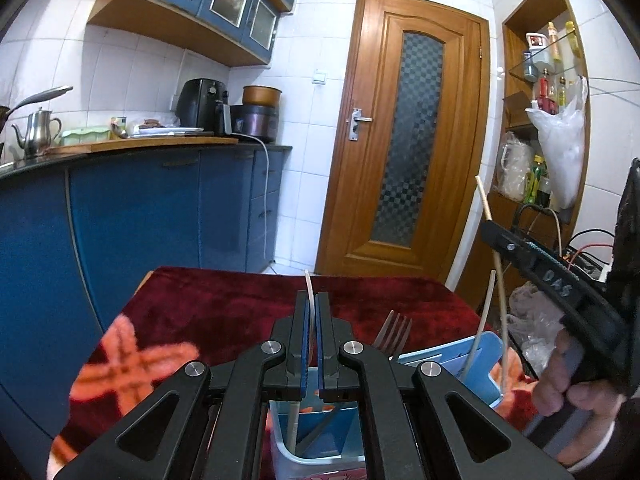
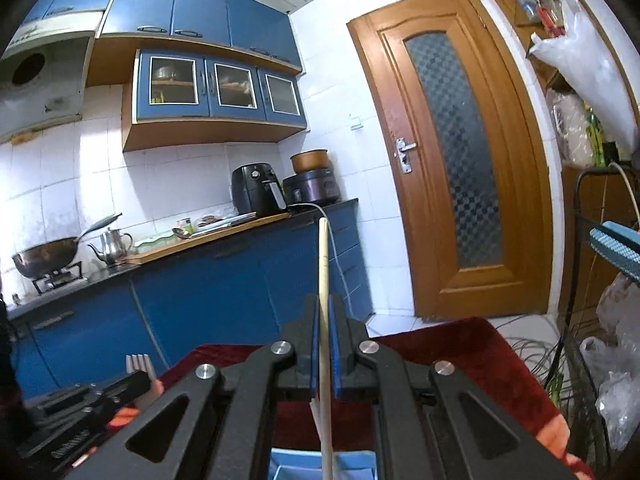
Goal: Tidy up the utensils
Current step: 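Open the left tool to drop the white stick into the caddy while the right tool releases the chopstick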
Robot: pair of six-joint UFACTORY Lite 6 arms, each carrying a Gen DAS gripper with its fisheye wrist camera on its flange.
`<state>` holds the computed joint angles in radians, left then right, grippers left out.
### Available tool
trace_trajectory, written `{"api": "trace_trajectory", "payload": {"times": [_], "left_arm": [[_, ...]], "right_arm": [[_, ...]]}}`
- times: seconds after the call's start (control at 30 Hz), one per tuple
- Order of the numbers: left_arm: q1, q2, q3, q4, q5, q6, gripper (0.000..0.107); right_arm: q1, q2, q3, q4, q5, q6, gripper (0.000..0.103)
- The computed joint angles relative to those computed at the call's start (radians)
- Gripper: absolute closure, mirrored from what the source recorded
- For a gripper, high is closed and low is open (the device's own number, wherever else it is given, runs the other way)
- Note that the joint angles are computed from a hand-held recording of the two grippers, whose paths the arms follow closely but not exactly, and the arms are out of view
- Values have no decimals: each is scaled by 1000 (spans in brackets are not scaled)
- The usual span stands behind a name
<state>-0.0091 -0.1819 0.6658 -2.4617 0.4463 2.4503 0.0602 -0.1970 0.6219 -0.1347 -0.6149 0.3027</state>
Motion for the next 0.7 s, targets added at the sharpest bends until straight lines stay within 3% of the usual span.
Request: {"api": "trace_trajectory", "payload": {"times": [0.2,0.43,0.57,0.63,0.7], "left_arm": [[4,5,6,33,-5,-34,104],[3,29,23,108,-18,-115,102],[-10,25,28,150,-40,-153,87],[-20,11,22,149,-53,-153,73],[-37,-18,5,126,-73,-124,70]], "right_arm": [[22,-6,-39,57,-24,-85,96],[-9,-22,-60,-27,8,-13,96],[-33,-54,-86,-98,38,58,96],[-57,-73,-98,-173,50,136,95],[-71,-105,-114,-224,70,185,94]]}}
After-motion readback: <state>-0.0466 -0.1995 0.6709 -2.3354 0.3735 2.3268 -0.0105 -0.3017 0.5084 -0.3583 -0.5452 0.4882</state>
